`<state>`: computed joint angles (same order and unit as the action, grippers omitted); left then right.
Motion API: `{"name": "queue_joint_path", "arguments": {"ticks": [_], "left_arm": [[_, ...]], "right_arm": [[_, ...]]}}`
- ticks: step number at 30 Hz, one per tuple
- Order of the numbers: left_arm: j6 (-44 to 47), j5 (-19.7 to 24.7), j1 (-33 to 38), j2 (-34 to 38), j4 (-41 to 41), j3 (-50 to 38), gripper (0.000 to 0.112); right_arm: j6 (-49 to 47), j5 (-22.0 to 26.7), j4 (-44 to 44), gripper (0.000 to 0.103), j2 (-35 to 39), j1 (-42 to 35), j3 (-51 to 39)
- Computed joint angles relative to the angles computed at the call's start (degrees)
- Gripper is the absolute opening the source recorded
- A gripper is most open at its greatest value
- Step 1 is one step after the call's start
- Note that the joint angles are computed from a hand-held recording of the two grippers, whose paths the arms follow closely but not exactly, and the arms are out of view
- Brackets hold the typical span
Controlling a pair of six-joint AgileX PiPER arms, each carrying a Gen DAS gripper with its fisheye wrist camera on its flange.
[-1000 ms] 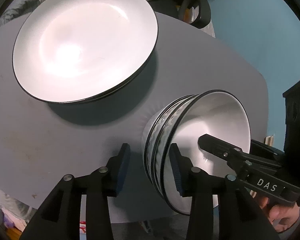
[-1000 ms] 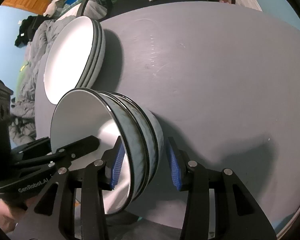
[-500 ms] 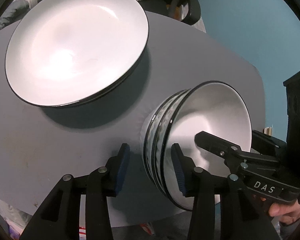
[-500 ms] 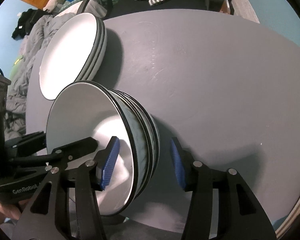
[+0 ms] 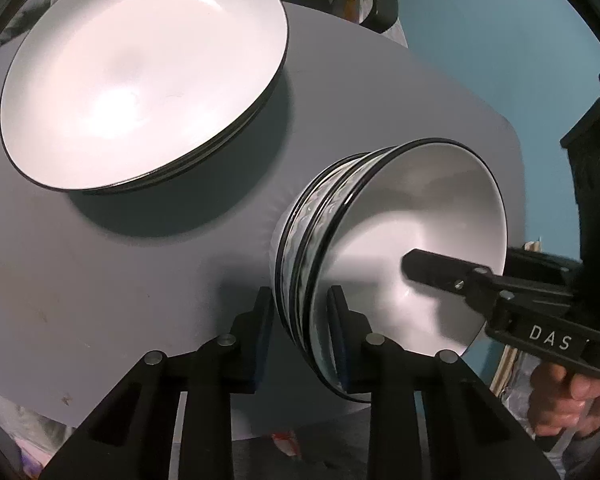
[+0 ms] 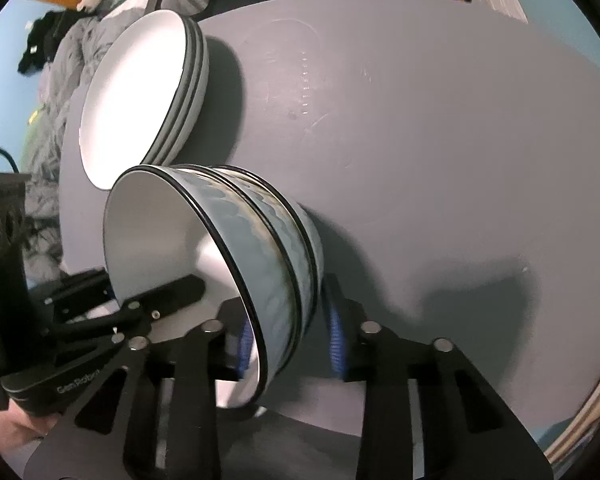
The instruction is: Organize plates and bowls
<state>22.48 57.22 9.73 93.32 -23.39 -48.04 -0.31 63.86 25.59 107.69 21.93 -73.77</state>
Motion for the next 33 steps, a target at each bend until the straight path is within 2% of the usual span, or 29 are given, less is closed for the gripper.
{"name": "queue_joint_path", "arguments": {"ticks": [7,11,17,33], "left_arm": [[1.6,1.4,1.0,2.6,-0.6,-2.6,0.027],[1.8,1.6,1.8,1.4,-0.1,-2.7,0.025],[1.0,2.9,1.1,4.4,0.7,-7.0,0.023],[1.5,2.1,2.3,1.4,0.4,-3.9,0.023]], "right_arm": [[-2.2,-0.4,-0.7,0.024,-0.2,0.2,0.4],[-1.6,-0.7,-0.4,0.025,-0.3,0.7,0.5],[-2.2,-0.4,0.4,0.025,0.4,-0.1,0.0],[-6.0,0.6,3.4,0.027,1.3,-3.0,0.3]]}}
